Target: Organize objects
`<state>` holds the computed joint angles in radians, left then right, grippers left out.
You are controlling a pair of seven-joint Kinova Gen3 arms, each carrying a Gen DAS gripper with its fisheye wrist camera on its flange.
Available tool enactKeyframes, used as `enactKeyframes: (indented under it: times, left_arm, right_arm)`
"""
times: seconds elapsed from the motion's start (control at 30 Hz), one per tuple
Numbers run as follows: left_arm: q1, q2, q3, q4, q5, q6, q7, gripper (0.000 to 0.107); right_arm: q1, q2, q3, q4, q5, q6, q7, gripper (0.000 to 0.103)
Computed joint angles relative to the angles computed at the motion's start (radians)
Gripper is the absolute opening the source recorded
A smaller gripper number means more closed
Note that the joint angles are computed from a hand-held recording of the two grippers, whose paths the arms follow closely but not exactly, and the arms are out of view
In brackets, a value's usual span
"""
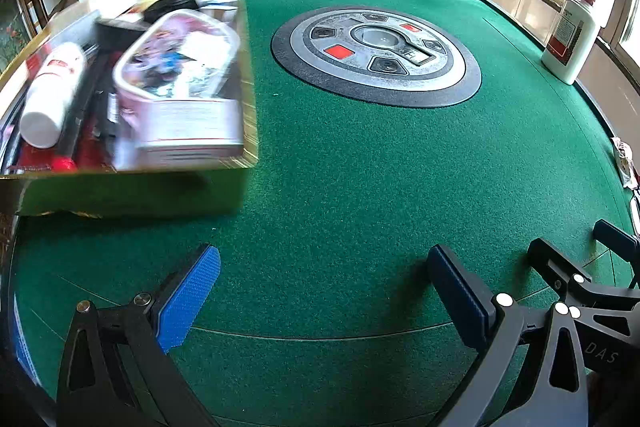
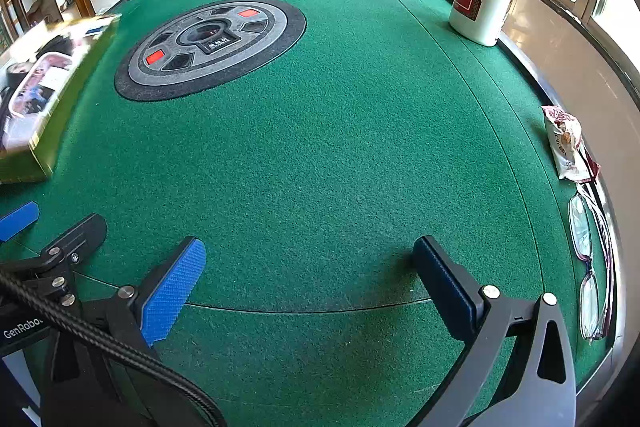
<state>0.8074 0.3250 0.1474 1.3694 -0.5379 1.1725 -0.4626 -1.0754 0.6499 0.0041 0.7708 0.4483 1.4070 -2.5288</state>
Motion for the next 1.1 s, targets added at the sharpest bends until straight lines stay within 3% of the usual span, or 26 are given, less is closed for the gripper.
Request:
enactKeyframes:
  times: [1.1]
  left_arm:
    - [0.003, 0.001, 0.001, -0.005, -0.001, 0.006, 0.001, 0.102]
  right_arm:
    - [0.001, -0.005, -0.002, 0.011, 0.002, -0.006, -0.003, 0.103]
